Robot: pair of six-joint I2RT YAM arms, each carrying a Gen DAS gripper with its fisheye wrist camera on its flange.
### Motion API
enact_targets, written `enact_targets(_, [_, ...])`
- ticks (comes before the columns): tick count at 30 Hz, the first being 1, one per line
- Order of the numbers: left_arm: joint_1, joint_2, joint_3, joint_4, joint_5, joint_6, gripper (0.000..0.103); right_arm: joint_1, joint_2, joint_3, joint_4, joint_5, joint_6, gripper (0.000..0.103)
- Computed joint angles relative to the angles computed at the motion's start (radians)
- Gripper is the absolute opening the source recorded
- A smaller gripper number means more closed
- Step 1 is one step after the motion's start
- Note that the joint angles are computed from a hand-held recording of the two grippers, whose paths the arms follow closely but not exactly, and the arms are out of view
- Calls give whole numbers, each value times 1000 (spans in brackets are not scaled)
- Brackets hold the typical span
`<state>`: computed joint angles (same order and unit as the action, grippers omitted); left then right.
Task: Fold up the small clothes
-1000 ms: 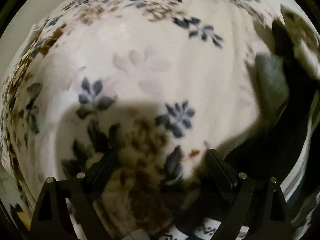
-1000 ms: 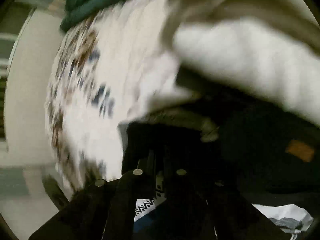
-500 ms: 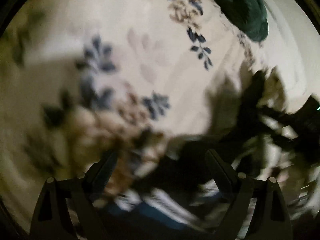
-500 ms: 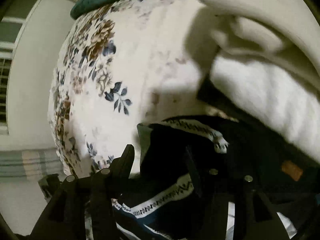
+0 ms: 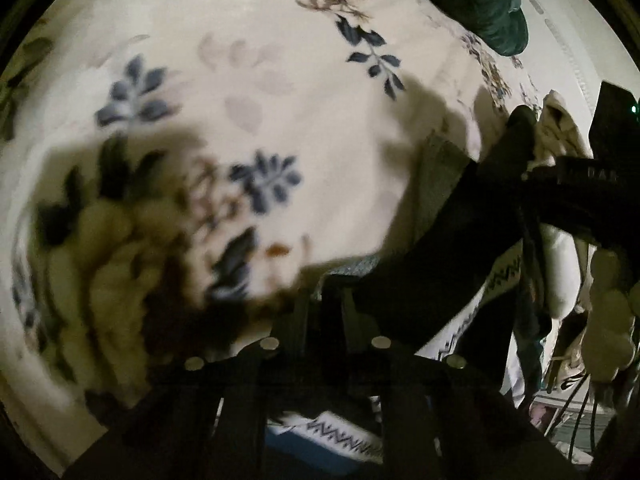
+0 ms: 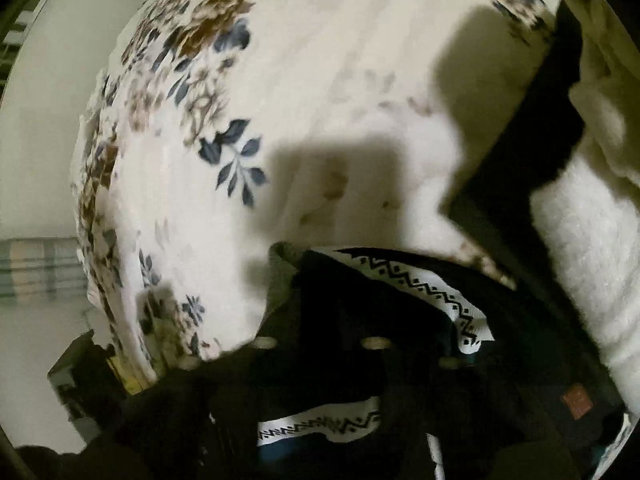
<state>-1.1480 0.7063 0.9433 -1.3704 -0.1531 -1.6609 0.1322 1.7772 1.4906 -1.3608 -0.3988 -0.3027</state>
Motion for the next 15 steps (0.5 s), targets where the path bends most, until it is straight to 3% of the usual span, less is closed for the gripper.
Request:
enact_targets(3, [-165,-33,-3,-49,-83,-157,11,0,-52,-25,39,-12,36,5])
enact_targets(5, [-213,-43,0,-68,-108,-201,11,-4,-88,-45,79,7,81,5])
enact_targets(10, [-157,-68,-23,-47,-103,-156,11,-23,-73,-56,117,61,121,5])
enact_targets(13, [-89,-61,0,-50,-63,-90,14,-49,-39,-42,86,22,116,6])
enact_targets(14, [-88,-47,23,-70,-63,-77,15,-64,-20,-22,49,-3,106,13])
enact_targets(15, [-91,-19,61,-105,-68,-64,18,-83,-5,1,9,-24,99,27])
